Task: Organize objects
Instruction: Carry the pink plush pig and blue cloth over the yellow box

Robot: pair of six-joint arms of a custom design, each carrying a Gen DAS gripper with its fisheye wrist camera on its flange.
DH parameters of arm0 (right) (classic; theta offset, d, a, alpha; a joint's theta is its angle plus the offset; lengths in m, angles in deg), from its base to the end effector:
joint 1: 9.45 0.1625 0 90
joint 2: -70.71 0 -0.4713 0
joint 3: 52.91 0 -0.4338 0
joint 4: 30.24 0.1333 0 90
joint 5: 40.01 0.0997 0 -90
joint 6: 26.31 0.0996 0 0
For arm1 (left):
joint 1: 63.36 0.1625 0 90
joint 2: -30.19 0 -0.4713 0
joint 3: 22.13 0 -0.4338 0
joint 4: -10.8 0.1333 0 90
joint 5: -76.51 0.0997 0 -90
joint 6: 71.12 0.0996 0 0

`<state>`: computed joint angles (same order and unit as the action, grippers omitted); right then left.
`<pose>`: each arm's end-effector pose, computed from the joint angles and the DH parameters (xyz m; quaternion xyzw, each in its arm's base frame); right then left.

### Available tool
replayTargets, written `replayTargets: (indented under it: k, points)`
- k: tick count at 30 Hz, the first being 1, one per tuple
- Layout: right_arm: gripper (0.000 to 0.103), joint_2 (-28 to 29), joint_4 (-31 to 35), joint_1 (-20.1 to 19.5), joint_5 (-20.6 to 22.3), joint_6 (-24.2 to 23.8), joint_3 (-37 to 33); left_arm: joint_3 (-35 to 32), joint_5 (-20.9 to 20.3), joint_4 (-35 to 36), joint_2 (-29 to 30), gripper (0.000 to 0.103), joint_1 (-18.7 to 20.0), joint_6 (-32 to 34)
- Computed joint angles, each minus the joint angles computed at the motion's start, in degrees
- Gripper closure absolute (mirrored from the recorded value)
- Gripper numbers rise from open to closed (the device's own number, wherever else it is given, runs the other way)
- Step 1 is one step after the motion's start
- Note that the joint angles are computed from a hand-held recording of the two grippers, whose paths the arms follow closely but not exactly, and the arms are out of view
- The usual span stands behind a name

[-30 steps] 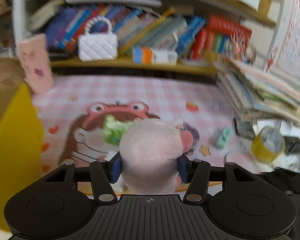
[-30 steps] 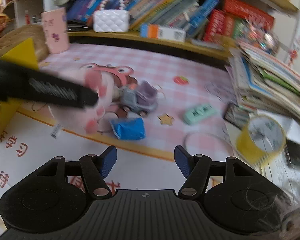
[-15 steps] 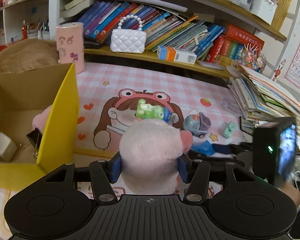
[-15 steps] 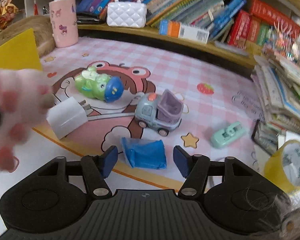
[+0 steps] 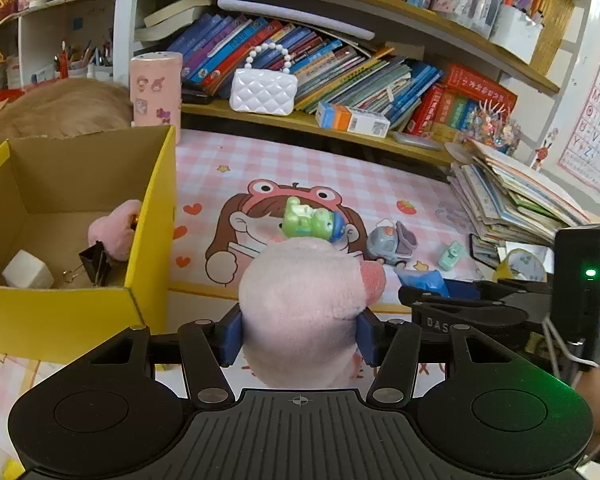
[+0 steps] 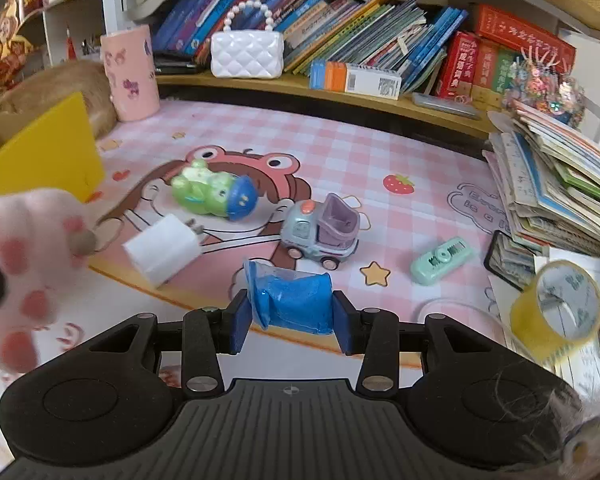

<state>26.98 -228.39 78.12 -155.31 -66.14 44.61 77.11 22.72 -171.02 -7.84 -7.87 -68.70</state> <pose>0.0598 -0.7313 0.1668 0.1835 -0.8542 0.3455 0.3424 -0.2422 -0.6913 0.0543 0.2126 0.8956 -0.3240 0.2187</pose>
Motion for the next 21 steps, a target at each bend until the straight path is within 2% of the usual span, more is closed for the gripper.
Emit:
replayTargets:
  k: [11,21]
  points:
    - [0.064,-1.91,-2.99,4.18,-2.98,5.36,7.08,5.78,-5.74,-3.75,-4.51,0.049,1.49,3.51]
    - [0.064,0.79,-6.12,9.42,-6.49,8.9,10.89,13.31,-6.3,-6.52,-11.34,0.049,2.94,6.6]
